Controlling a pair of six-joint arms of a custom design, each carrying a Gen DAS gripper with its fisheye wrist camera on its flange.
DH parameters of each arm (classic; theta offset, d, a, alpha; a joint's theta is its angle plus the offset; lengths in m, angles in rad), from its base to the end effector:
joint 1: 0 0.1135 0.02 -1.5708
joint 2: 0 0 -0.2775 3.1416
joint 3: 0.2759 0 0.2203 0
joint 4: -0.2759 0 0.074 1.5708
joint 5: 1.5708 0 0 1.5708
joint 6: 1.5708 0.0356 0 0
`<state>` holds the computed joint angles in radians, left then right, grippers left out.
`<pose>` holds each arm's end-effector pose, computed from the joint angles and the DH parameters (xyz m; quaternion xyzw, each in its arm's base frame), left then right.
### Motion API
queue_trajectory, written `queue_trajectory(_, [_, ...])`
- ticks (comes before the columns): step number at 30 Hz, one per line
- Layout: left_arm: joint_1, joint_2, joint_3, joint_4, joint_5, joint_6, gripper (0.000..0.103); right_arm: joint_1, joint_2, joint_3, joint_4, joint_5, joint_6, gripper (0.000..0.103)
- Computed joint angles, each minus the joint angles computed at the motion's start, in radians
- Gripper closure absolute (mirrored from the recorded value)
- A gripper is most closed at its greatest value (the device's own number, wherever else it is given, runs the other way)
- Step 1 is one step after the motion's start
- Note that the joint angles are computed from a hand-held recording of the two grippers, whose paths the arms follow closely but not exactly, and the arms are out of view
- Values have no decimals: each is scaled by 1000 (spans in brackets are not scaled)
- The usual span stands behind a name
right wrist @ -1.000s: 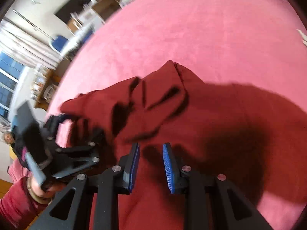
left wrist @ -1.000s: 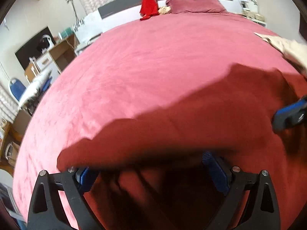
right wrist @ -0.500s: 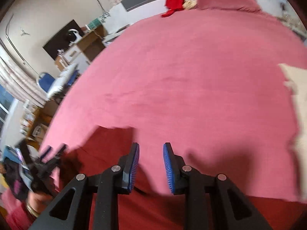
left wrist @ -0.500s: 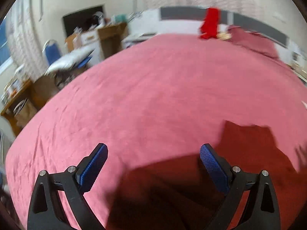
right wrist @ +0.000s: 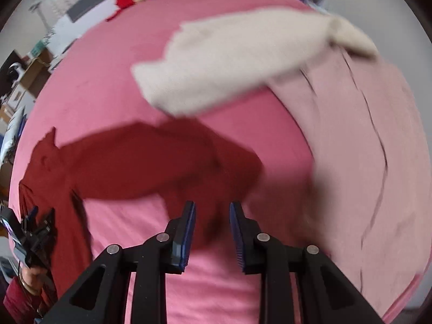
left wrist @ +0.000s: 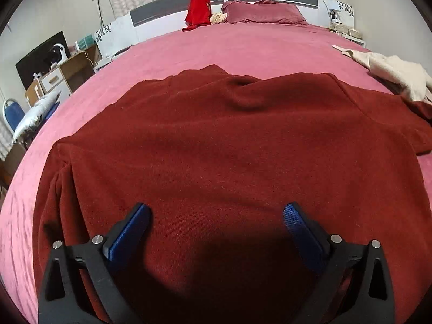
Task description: Fold clothes
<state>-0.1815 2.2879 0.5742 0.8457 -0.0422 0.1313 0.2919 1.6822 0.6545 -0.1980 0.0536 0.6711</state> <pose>0.2977 -0.0531 0.0207 0.1390 0.9284 0.0112 0.3445 0.2389 0.0698 0.1357 0.1901 0.9663 0.0561 0.1643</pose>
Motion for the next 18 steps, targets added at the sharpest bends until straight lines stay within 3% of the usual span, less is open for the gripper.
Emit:
queue_trajectory(3, [21, 4, 12, -18, 39, -7, 0, -29, 38, -144, 208, -89, 75, 77])
queue_trajectory(7, [-27, 17, -35, 62, -40, -8, 0, -53, 163, -246, 507, -138, 202, 76])
queue_trajectory(9, [-40, 22, -42, 79, -60, -10, 0, -58, 229, -248, 592, -130, 275, 74])
queue_trajectory(11, [-33, 25, -39, 79, -50, -10, 0, -40, 249, -223, 587, -93, 340, 71])
queue_trajectory(13, [-24, 28, -38, 78, -31, -14, 0, 4, 237, -126, 408, -44, 315, 72])
queue_trajectory(14, [-27, 32, -31, 73, -29, -19, 0, 30, 233, -92, 351, -10, 262, 76])
queue_trajectory(15, [-30, 37, -22, 68, -29, -23, 0, 48, 230, -66, 315, 11, 211, 93])
queue_trajectory(18, [-16, 47, -21, 79, -19, -12, 0, 62, 188, -37, 225, 33, 120, 100])
